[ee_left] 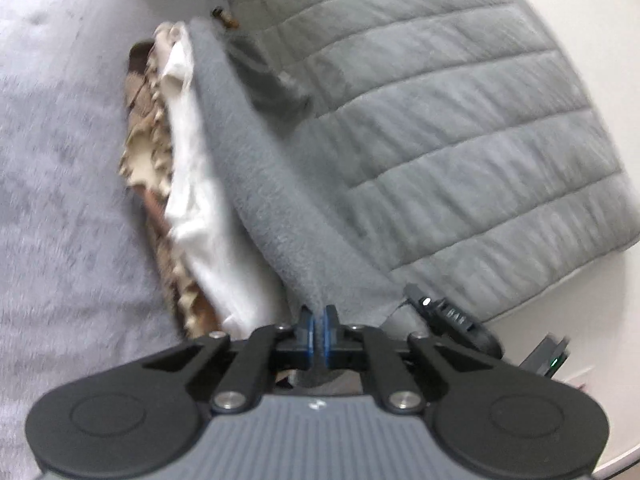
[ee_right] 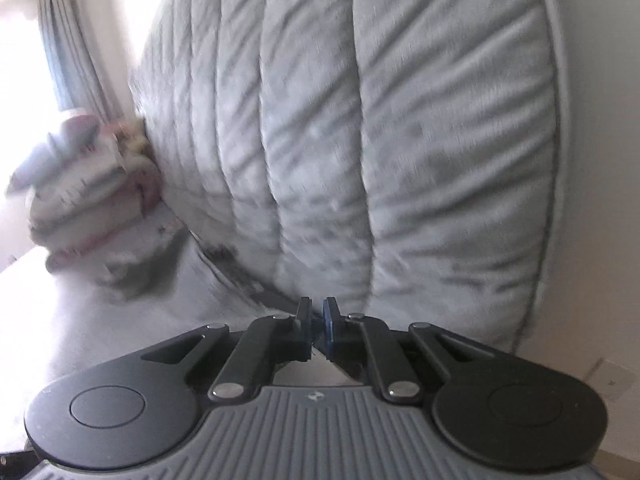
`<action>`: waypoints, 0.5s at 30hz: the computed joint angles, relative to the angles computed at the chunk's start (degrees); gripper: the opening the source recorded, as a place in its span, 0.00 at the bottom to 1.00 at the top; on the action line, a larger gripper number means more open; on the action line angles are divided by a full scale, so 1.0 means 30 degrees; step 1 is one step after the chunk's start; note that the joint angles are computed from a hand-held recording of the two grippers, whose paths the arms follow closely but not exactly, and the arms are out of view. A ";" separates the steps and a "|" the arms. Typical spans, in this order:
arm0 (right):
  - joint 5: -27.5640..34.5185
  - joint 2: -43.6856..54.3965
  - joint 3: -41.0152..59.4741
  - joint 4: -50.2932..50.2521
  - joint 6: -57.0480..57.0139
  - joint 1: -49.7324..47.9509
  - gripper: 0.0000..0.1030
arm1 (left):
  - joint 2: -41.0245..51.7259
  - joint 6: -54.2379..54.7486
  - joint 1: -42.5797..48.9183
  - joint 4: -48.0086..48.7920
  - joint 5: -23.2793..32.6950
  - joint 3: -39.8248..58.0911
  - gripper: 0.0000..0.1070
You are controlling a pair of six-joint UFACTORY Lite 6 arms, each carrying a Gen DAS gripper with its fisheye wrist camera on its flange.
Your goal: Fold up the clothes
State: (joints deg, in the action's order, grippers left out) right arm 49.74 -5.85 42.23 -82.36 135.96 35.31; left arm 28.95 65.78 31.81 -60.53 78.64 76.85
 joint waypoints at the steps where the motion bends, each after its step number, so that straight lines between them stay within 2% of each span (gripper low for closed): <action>1: -0.0202 0.0393 -0.0087 0.0030 0.0215 -0.0097 0.06 | 0.0000 0.0382 -0.0087 0.0150 -0.0463 -0.0418 0.04; 4: -0.1106 0.2051 -0.0441 -0.0629 0.1585 -0.0385 0.06 | -0.0111 0.2160 -0.0229 0.0002 -0.1584 -0.1460 0.04; 7: -0.1126 0.3074 -0.0526 -0.1615 0.2861 -0.0360 0.07 | -0.0300 0.3667 -0.0225 0.0061 -0.1579 -0.1228 0.07; 9: -0.0685 0.2542 -0.0477 -0.1400 0.2331 -0.0201 0.09 | -0.0403 0.4416 -0.0168 0.0266 -0.1289 -0.0644 0.15; 11: -0.0458 0.1802 -0.0075 -0.1129 0.0978 -0.0400 0.12 | -0.0435 0.5144 -0.0131 0.0248 -0.1134 0.0070 0.30; 13: -0.0668 0.1079 0.0519 -0.0952 -0.0642 -0.0829 0.27 | -0.0340 0.5838 -0.0129 -0.0182 -0.1253 0.1002 0.39; 15: -0.1767 0.0665 0.1316 -0.1283 -0.1718 -0.1722 0.30 | 0.0345 0.6024 -0.0377 -0.0632 -0.1310 0.2515 0.41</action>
